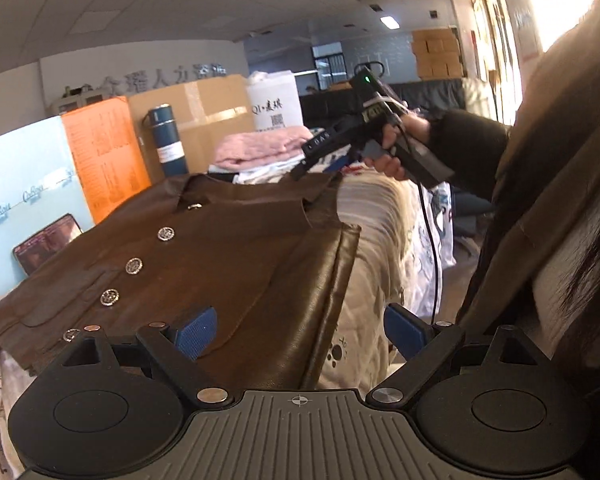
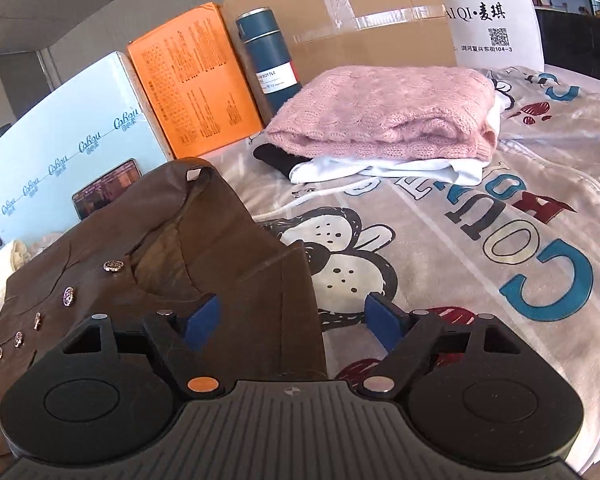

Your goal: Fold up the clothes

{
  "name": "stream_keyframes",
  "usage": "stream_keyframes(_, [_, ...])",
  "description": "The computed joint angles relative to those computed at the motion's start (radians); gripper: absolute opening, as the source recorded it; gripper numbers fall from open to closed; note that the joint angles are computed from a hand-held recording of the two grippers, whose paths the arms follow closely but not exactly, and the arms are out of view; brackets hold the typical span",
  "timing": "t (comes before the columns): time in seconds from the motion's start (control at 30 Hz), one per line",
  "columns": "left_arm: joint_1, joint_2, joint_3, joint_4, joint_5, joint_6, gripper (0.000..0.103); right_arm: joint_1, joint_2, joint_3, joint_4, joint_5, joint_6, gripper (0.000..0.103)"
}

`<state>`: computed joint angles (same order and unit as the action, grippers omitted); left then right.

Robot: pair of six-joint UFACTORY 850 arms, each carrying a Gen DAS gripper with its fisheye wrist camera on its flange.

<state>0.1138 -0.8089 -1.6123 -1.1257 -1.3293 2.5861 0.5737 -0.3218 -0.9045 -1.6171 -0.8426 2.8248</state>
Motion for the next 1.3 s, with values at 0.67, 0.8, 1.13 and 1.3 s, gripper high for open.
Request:
stream_keyframes(0.67, [0.077, -0.097, -0.204, -0.059, -0.12, -0.074, 0.014, 0.163, -0.007, -0.033, 0.091, -0.156, 0.004, 0.007])
stream_keyframes(0.8, [0.072, -0.117, -0.241, 0.008, -0.103, -0.117, 0.036, 0.138, -0.019, -0.05, 0.166, -0.148, -0.071, 0.031])
stream_keyframes(1.13, [-0.006, -0.158, -0.315, -0.347, 0.111, -0.117, 0.079, -0.021, -0.034, -0.141, -0.03, -0.078, -0.131, 0.047])
stream_keyframes(1.3, [-0.119, -0.207, -0.41, -0.237, 0.433, -0.025, 0.078, -0.115, -0.09, -0.235, -0.098, 0.06, -0.114, 0.047])
